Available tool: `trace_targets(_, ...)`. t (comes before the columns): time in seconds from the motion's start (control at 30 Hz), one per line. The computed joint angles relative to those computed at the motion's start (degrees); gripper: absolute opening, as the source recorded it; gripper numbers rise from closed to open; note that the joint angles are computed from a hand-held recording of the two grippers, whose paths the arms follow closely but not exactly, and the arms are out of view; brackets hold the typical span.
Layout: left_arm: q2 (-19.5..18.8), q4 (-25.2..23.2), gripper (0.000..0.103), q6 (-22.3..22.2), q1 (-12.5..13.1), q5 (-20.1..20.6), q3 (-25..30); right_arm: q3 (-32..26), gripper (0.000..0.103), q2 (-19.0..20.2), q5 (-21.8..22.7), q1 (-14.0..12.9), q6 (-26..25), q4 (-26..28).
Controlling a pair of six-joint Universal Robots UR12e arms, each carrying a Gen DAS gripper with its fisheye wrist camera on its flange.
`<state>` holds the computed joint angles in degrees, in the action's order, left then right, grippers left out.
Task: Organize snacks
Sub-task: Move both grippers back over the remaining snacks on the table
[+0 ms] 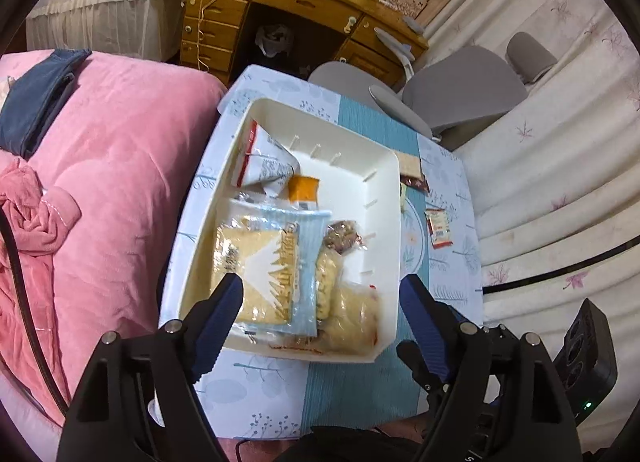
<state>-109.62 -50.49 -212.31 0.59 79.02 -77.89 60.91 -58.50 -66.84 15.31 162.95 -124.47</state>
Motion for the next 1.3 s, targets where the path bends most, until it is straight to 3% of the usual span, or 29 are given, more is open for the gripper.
trace_targets(0.5, -6.6, -4.9, 0.082, 0.9, -4.2, 0.6, 9.9, -1.6, 0.059, 1.2, -1.5, -3.7, 4.2, 1.2)
trace_targets(0.77, -12.6, -7.9, 0.082, 1.5, -7.5, 3.6, 19.1, -3.9, 0.059, 3.1, 0.0, -7.1, 6.0, 1.6)
trace_targets(1.0, -18.6, -9.6, 0.082, 0.1, -10.0, 9.0, 27.6, -6.5, 0.059, 5.4, -0.1, -9.4, 5.3, 3.2)
trace_targets(1.13, -22.9, -12.2, 0.081, 0.5, -11.4, 13.0, 34.2, -7.5, 0.059, 6.6, 0.0, -10.8, 5.1, 2.2)
trace_targets(1.3, -28.1, -14.6, 0.081, 1.2, -12.3, 14.0, 41.9, -9.5, 0.059, 8.8, 0.5, -12.0, 6.1, 0.5)
